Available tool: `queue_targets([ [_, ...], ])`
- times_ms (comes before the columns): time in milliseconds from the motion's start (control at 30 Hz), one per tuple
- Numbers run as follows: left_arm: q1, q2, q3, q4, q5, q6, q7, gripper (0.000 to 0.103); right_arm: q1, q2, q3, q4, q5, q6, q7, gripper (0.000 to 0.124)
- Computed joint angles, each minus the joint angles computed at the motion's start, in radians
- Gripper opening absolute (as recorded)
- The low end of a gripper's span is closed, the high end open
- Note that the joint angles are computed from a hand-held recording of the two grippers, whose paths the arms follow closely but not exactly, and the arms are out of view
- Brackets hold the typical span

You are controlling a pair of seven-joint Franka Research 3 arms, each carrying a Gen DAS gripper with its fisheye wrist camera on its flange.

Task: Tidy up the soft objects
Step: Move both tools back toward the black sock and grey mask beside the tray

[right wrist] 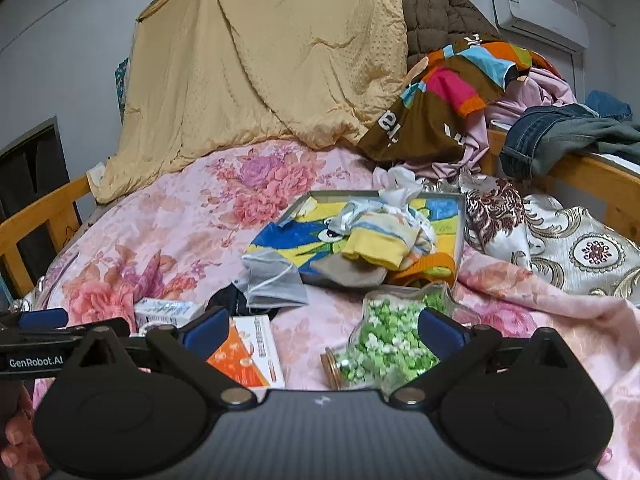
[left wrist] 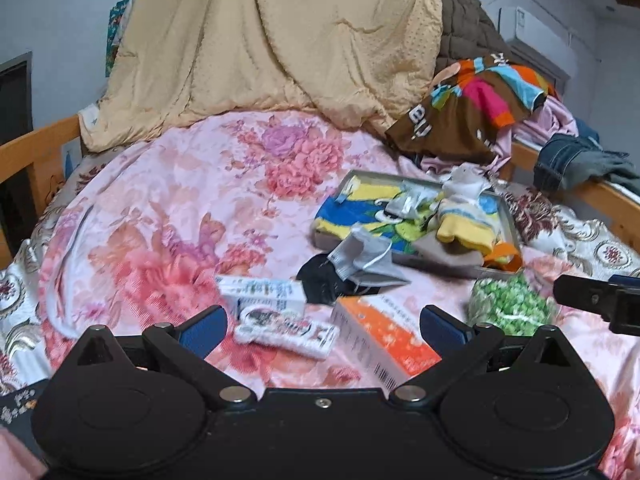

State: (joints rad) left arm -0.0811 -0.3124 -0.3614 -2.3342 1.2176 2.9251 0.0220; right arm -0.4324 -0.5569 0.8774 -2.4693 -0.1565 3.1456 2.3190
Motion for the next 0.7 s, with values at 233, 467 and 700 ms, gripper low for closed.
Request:
queue_targets([
  [233,-0.019,-0.008,0.001,-0.004,-0.052,-0.082,0.056,0.102,0.03,0.028,-0.014,0.001,-0.011,-0.012,-0.003,0.103],
  [467,-0.028,0.002,0.003,0.003,-0.074,-0.131,0.06,0.102,0.029,0.097,0.003,0.008,-0.017,0.056,-0.01,0.103],
  [700,-0.035,0.011,-0.001,0.02,-0.026,-0.198,0.005,0.102,-0.058,0.106,0.102,0.013,0.062,0.124,-0.049,0.103],
])
